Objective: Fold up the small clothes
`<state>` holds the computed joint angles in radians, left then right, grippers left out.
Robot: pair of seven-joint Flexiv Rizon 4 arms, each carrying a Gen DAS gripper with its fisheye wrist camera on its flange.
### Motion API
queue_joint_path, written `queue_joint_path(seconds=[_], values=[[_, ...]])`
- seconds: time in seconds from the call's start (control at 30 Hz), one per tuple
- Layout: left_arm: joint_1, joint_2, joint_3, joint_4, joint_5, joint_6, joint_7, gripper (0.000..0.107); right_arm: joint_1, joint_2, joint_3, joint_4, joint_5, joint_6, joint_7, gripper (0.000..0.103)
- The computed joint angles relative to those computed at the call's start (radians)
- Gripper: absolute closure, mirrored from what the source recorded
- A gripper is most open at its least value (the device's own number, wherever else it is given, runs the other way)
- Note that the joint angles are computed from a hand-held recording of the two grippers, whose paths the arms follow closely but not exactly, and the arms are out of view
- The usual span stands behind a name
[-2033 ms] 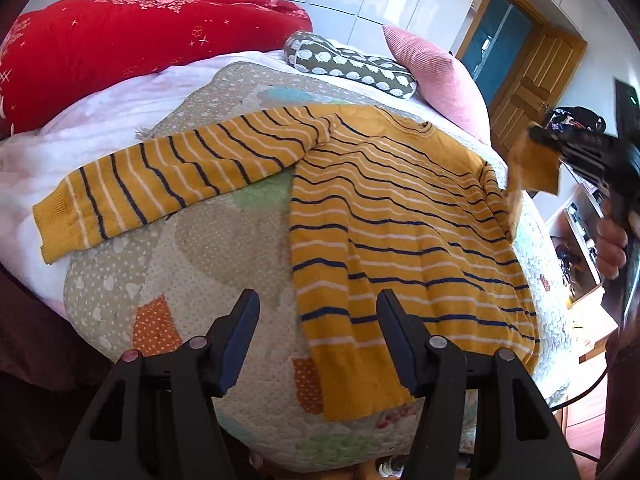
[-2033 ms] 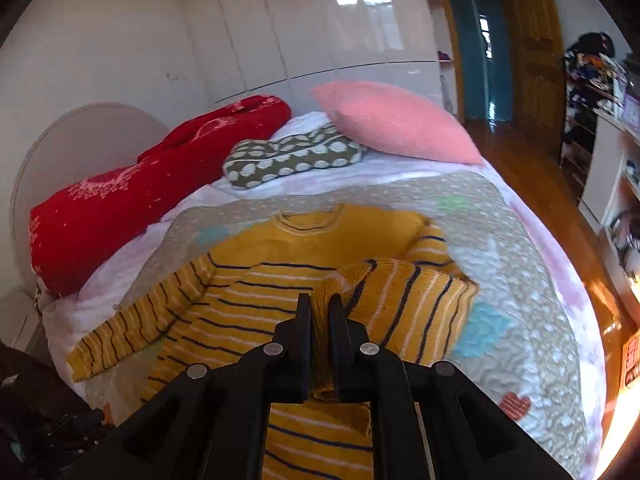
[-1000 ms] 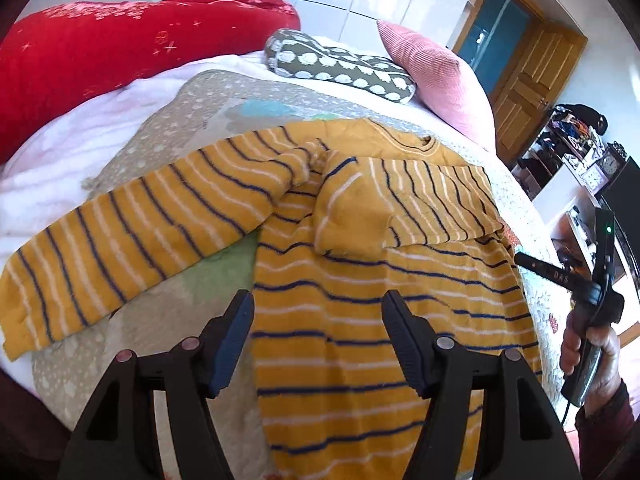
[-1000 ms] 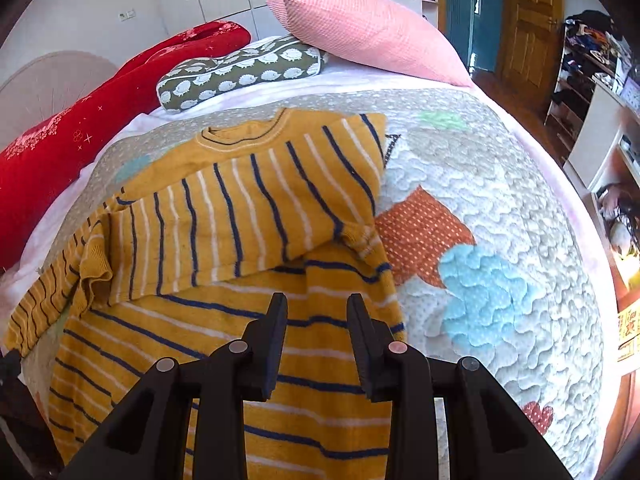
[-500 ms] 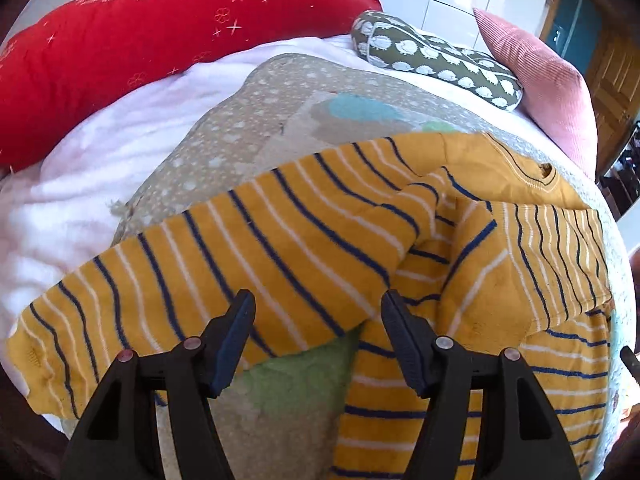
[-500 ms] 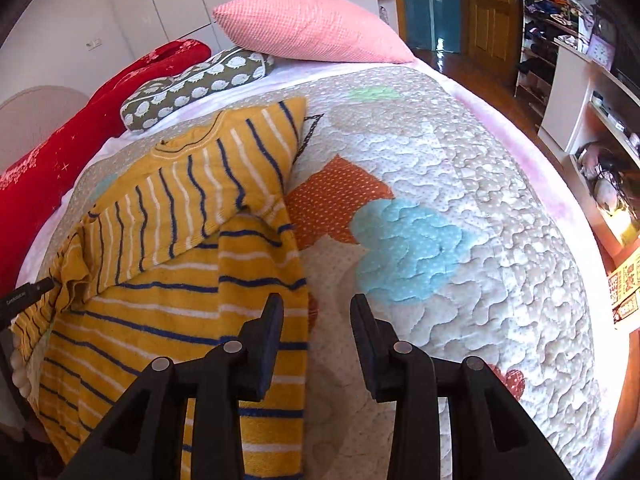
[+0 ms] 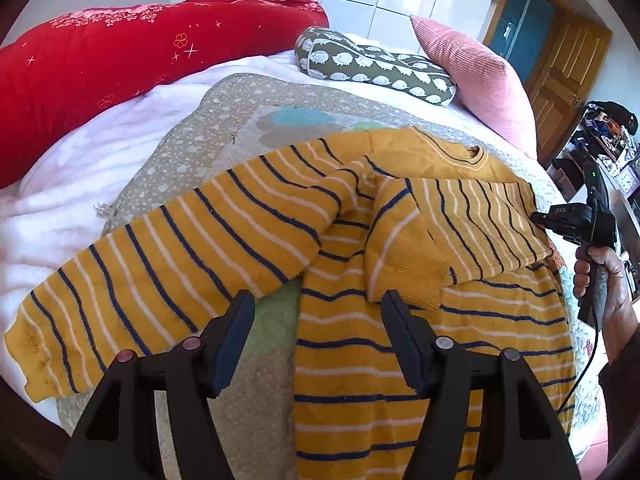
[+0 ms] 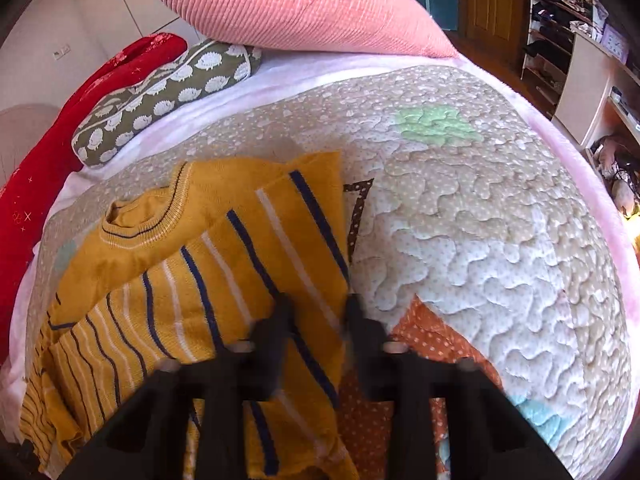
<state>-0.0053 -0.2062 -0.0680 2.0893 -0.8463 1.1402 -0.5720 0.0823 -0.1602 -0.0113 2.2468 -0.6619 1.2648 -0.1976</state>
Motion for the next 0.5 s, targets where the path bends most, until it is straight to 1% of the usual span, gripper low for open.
queue_joint_path(seconds=[0.03,0.07,0.13,0.17,0.2,0.23,0.27,0.3,0.33,0.37,0.4,0.47,0.5], values=[[0.000,-0.004,-0.003,-0.005,-0.003,0.001,0.003,0.042,0.002,0.014,-0.023,0.012,-0.058,-0.004,0.049,0.097],[0.000,-0.009,-0.004,-0.011,-0.004,0.004,0.002,0.042,0.002,0.027,-0.027,0.011,-0.085,-0.061,0.074,0.098],[-0.001,-0.016,-0.009,-0.019,-0.011,0.013,0.001,0.042,-0.007,0.037,-0.014,-0.006,-0.094,-0.209,0.091,0.099],[-0.001,-0.016,-0.011,-0.018,-0.016,0.017,0.001,0.042,0.014,0.042,-0.020,-0.021,-0.128,-0.348,0.123,0.103],[0.000,-0.013,-0.013,-0.014,-0.025,0.017,0.005,0.042,0.025,0.045,-0.032,-0.022,-0.167,-0.422,0.141,0.103],[0.003,-0.008,-0.013,-0.009,-0.036,0.013,0.012,0.042,0.008,0.053,-0.022,-0.016,-0.165,-0.430,0.144,0.103],[0.004,-0.001,-0.013,-0.001,-0.049,0.010,0.021,0.042,-0.037,0.070,0.005,0.005,-0.159,-0.373,0.158,0.103],[0.005,0.004,-0.011,0.006,-0.059,0.010,0.031,0.042,-0.053,0.098,0.008,0.034,-0.174,-0.322,0.194,0.102],[0.004,0.011,-0.008,0.015,-0.067,0.014,0.041,0.042,-0.064,0.126,0.017,0.056,-0.214,-0.290,0.241,0.102],[0.003,0.018,-0.003,0.023,-0.071,0.020,0.050,0.042,-0.071,0.148,0.030,0.070,-0.247,-0.248,0.259,0.102],[0.004,0.026,0.002,0.031,-0.076,0.020,0.055,0.042,-0.070,0.158,0.046,0.071,-0.243,-0.200,0.233,0.102],[0.008,0.044,0.015,0.049,-0.089,0.009,0.061,0.042,-0.048,0.153,0.081,0.059,-0.165,-0.079,0.131,0.101],[0.014,0.057,0.023,0.058,-0.104,-0.007,0.069,0.042,-0.030,0.140,0.097,0.050,-0.122,-0.015,0.090,0.096]])
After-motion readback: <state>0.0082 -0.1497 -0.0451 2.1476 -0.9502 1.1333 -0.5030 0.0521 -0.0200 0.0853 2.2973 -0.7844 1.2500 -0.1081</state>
